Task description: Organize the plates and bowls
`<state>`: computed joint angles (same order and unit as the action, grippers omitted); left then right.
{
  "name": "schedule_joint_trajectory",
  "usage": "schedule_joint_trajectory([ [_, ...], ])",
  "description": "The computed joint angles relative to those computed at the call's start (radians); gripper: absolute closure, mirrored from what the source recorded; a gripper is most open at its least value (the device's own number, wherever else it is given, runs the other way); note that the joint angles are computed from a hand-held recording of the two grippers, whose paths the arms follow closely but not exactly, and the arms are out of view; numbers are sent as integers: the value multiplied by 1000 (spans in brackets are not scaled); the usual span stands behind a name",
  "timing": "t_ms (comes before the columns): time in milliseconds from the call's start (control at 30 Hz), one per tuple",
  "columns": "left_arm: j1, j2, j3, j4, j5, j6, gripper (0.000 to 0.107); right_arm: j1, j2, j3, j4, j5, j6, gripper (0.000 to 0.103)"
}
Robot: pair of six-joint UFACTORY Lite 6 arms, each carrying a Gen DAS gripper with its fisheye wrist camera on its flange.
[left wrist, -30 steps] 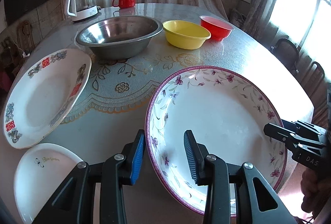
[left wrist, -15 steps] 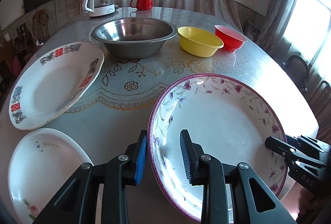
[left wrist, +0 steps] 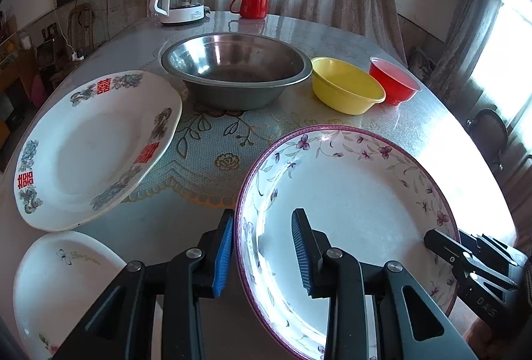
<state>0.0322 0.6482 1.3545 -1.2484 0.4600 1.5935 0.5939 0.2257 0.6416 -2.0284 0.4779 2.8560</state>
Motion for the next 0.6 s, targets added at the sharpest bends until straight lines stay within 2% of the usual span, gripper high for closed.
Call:
schedule_joint_trajectory([
  [167, -21, 44, 63, 59, -39, -102, 72, -35, 35, 58, 14, -11, -74, 77],
  [300, -24, 59, 83, 44, -48, -104, 70, -53, 84, 105, 21, -33, -91, 77],
  [433, -48, 48, 62, -12, -95, -41, 68, -33, 131, 163, 174, -6, -220, 77],
  [533, -34, 44, 59, 16, -72, -70, 68, -20, 151, 191, 259, 13, -286, 77],
  [600, -19, 5, 6, -67, -63, 26, 68, -8, 159, 211, 328, 28, -351, 77],
])
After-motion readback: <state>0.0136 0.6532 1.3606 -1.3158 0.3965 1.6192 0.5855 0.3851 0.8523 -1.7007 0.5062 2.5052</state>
